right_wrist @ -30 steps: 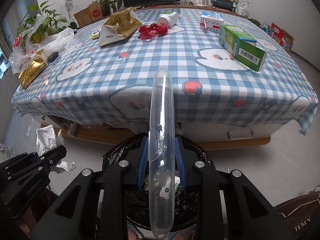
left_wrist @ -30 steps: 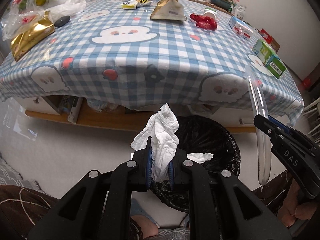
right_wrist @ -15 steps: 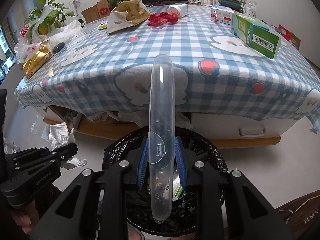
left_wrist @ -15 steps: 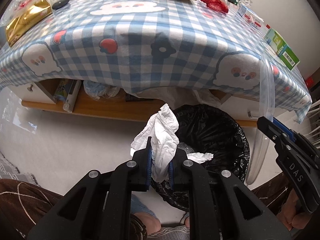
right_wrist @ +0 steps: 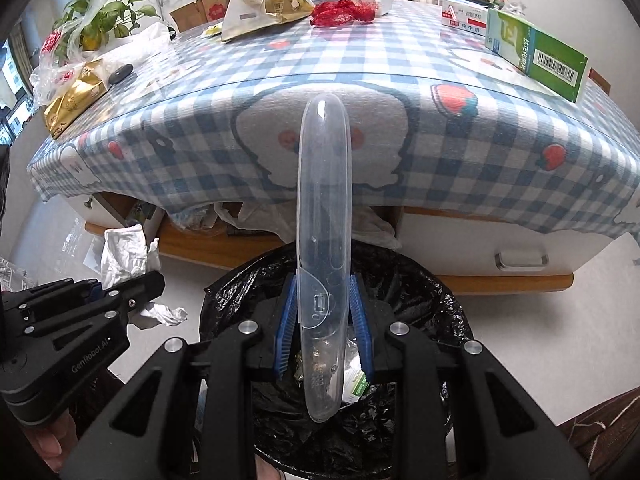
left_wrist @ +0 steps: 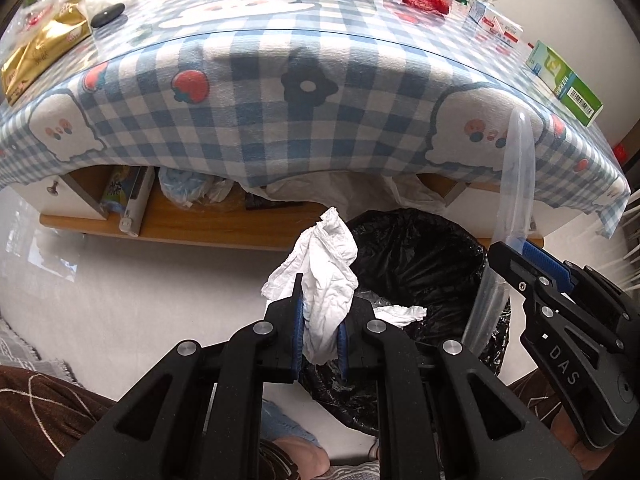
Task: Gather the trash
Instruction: 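Open the right tool to drop the clear tube into the bin, then open the left tool to drop the white tissue into the bin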
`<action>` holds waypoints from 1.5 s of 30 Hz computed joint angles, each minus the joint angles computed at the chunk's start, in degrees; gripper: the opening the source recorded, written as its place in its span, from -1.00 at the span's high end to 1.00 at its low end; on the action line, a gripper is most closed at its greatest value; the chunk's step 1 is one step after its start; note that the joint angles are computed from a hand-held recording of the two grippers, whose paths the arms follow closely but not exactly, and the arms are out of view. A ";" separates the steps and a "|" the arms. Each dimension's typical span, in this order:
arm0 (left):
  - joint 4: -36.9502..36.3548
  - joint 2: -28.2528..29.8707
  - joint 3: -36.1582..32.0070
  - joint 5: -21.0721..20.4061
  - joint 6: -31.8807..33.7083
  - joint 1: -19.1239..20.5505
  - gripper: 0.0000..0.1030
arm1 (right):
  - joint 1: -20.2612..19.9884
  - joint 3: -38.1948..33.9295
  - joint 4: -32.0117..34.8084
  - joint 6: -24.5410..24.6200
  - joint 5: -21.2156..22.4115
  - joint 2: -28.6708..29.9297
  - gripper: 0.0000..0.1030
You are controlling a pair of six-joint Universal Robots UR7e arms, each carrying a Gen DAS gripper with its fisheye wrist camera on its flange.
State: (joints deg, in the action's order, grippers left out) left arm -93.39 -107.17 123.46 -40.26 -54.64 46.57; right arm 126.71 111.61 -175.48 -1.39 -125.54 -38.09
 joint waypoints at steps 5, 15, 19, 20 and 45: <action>0.35 0.22 -0.01 0.04 -0.53 -0.92 0.76 | 0.51 0.49 -1.84 -0.49 -1.47 -0.44 -0.22; -4.65 4.91 -0.29 -1.28 1.18 -2.15 0.76 | -1.31 2.73 0.29 -1.01 -4.77 -5.85 -0.85; -6.98 6.85 -0.10 -1.86 2.09 -2.57 0.76 | -2.16 3.84 1.54 -0.33 -6.23 -8.01 -0.85; -7.49 7.25 -0.10 -2.03 2.25 -2.68 0.76 | -2.26 4.10 1.60 -0.55 -6.52 -8.40 -0.85; -11.44 12.29 0.24 -1.51 4.24 -5.17 0.57 | -3.06 6.98 -0.42 -0.93 -9.85 -13.06 -0.85</action>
State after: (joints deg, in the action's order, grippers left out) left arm -104.83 -94.88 123.70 -41.77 -50.40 41.39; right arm 123.65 118.59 -175.91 -2.31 -135.39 -51.15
